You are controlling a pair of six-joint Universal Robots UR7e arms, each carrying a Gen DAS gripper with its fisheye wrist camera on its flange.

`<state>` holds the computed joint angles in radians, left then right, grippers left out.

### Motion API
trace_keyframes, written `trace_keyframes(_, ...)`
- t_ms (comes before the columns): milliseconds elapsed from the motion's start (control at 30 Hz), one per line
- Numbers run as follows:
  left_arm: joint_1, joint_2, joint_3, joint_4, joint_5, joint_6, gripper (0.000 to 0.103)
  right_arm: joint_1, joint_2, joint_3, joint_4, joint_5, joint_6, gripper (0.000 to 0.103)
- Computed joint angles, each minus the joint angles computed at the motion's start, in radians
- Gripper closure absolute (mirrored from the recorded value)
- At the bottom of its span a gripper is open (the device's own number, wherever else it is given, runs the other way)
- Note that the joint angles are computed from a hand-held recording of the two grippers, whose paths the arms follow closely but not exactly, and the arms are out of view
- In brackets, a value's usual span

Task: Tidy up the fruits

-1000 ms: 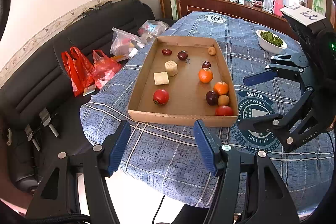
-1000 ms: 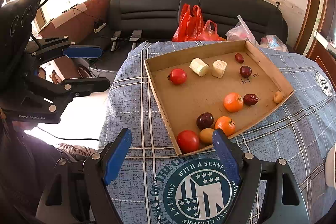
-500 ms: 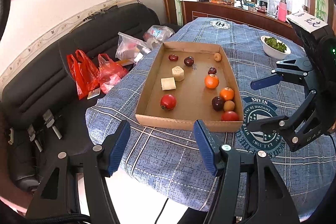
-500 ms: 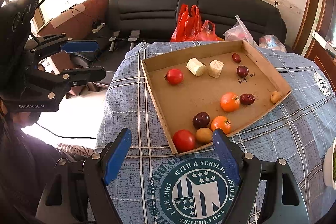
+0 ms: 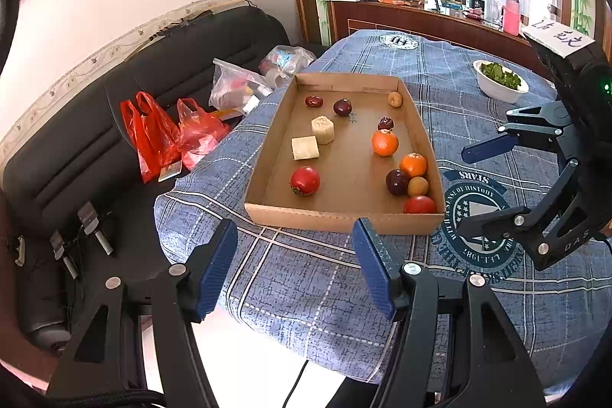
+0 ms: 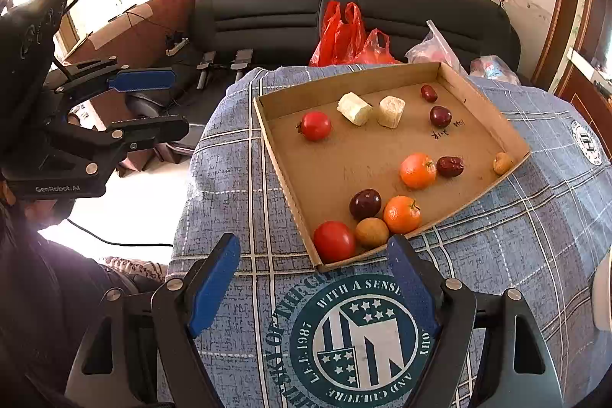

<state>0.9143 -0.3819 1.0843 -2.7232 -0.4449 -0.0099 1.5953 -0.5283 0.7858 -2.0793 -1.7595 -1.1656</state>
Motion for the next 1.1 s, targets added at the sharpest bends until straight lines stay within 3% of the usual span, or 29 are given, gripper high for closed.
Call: trace_keyframes(1100, 0.012, -0.012, 0.025, 0.028, -0.002, -0.029, 0.041, -0.002, -0.014, 0.031, -0.024, -0.015, 0.021, 0.022)
